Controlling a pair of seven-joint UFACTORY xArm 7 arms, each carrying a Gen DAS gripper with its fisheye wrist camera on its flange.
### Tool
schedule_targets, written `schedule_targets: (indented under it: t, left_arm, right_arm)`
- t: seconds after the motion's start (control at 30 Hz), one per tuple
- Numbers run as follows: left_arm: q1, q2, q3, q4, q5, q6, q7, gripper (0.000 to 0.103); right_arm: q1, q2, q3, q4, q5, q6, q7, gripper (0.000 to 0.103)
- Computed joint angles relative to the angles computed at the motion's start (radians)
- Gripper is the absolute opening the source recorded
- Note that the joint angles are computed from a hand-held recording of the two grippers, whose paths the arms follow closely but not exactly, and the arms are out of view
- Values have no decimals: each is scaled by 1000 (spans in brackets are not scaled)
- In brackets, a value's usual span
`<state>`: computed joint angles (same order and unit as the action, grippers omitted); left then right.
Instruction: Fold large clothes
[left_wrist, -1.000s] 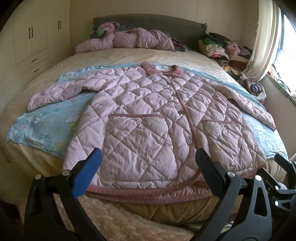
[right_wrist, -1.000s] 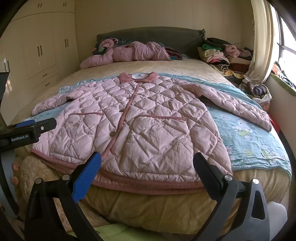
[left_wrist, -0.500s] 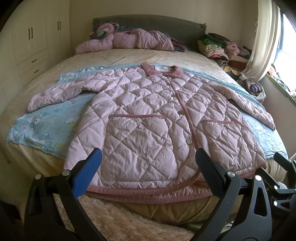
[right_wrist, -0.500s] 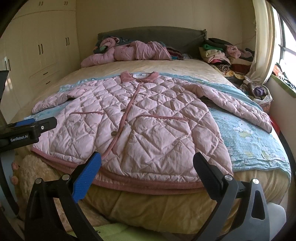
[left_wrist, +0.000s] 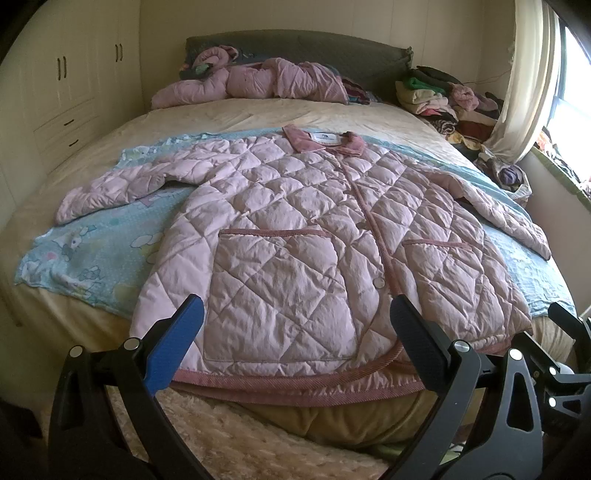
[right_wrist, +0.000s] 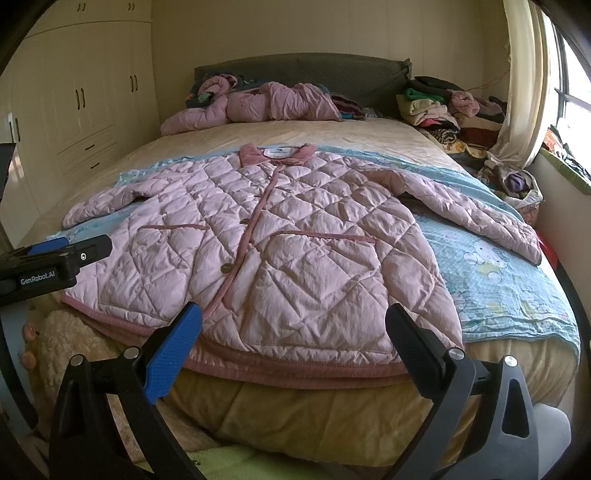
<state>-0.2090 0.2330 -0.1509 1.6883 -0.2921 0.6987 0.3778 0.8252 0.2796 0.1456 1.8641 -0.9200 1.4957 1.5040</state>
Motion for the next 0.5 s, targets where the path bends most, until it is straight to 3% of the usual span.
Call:
schedule_targets:
  t: [0.5]
  left_arm:
    - [1,-1,-2,-2,-3,-4,3,95]
  right_arm:
    - [2,1,-1,1,-3,2,1,99]
